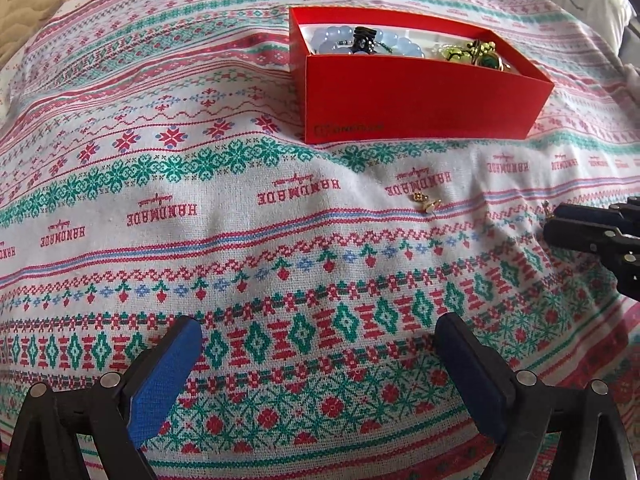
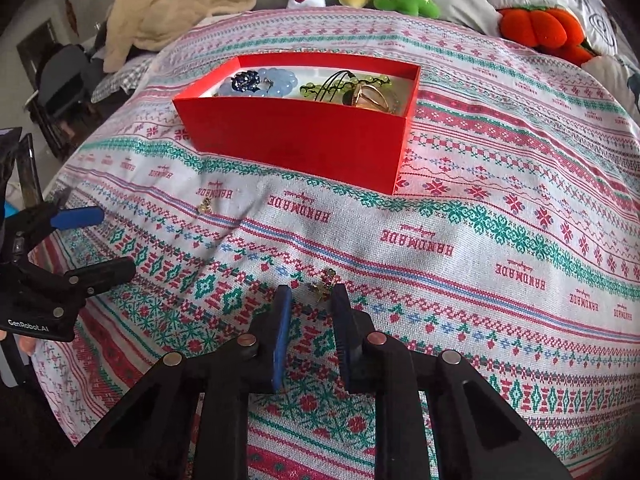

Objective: Organize jewelry
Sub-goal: 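Move both open tools back to the last gold earrings, then grasp a gold earring with the left tool while the right tool grasps another earring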

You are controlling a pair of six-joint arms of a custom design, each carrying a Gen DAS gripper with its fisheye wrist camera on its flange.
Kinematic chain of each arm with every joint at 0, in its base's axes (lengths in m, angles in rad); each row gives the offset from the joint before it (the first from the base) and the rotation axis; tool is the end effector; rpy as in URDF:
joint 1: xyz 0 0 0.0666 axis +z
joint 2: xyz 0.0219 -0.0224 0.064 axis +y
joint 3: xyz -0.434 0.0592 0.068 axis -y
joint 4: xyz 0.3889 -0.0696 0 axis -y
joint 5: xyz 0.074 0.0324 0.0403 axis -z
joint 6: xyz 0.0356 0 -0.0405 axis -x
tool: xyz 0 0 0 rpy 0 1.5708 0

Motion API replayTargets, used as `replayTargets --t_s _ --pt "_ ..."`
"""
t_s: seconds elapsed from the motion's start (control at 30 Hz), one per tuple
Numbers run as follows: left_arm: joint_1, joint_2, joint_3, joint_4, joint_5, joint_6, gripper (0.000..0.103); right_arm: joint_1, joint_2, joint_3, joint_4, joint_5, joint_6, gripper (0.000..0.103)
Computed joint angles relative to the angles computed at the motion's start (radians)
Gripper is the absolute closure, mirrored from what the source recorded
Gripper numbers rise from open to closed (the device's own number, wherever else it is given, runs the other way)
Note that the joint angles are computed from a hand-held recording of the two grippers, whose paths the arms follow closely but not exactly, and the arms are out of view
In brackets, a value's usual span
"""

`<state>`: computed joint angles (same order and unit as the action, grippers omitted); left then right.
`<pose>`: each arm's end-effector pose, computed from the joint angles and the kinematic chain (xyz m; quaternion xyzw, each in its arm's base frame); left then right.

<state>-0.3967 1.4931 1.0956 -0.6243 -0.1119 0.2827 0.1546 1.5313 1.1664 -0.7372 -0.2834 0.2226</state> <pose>0.4363 -0.1789 0.3246 0.0396 0.9604 -0.0394 0.2731 0.4774 0.0841 0.3316 -0.2127 0.9397 0.1295 0.2344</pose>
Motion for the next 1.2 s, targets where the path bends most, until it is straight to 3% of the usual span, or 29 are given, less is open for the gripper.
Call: replayTargets --t_s 0.1,0.23,0.33,0.43,0.5,0.57,0.87,1.2 --pt "0.001 0.0 0.005 0.005 0.029 0.019 0.006 0.0 0.011 0.012 -0.007 0.006 -0.014 0.093" --pt "-0.004 0.009 0.027 0.011 0.063 0.048 0.009 0.001 0.008 0.017 -0.015 0.012 -0.024 0.094" --pt "-0.016 0.02 0.046 0.016 0.074 0.054 0.018 -0.007 0.004 0.019 -0.027 0.003 -0.027 0.094" --pt "-0.031 0.038 0.068 0.015 0.074 0.051 0.041 -0.016 -0.003 0.021 -0.043 -0.004 -0.027 0.094" --pt "-0.042 0.054 0.083 0.012 0.075 0.042 0.064 -0.024 -0.009 0.019 -0.048 -0.007 -0.027 0.094" --pt "-0.046 0.075 0.103 0.004 0.106 0.026 0.071 -0.034 -0.016 0.017 -0.055 -0.013 -0.026 0.094" --pt "-0.065 0.141 0.172 -0.017 0.078 0.015 0.074 -0.065 -0.034 0.011 -0.074 -0.037 -0.016 0.094" --pt "-0.081 0.167 0.195 -0.021 -0.002 0.0 0.098 -0.08 -0.035 0.011 -0.078 -0.037 -0.019 0.094"
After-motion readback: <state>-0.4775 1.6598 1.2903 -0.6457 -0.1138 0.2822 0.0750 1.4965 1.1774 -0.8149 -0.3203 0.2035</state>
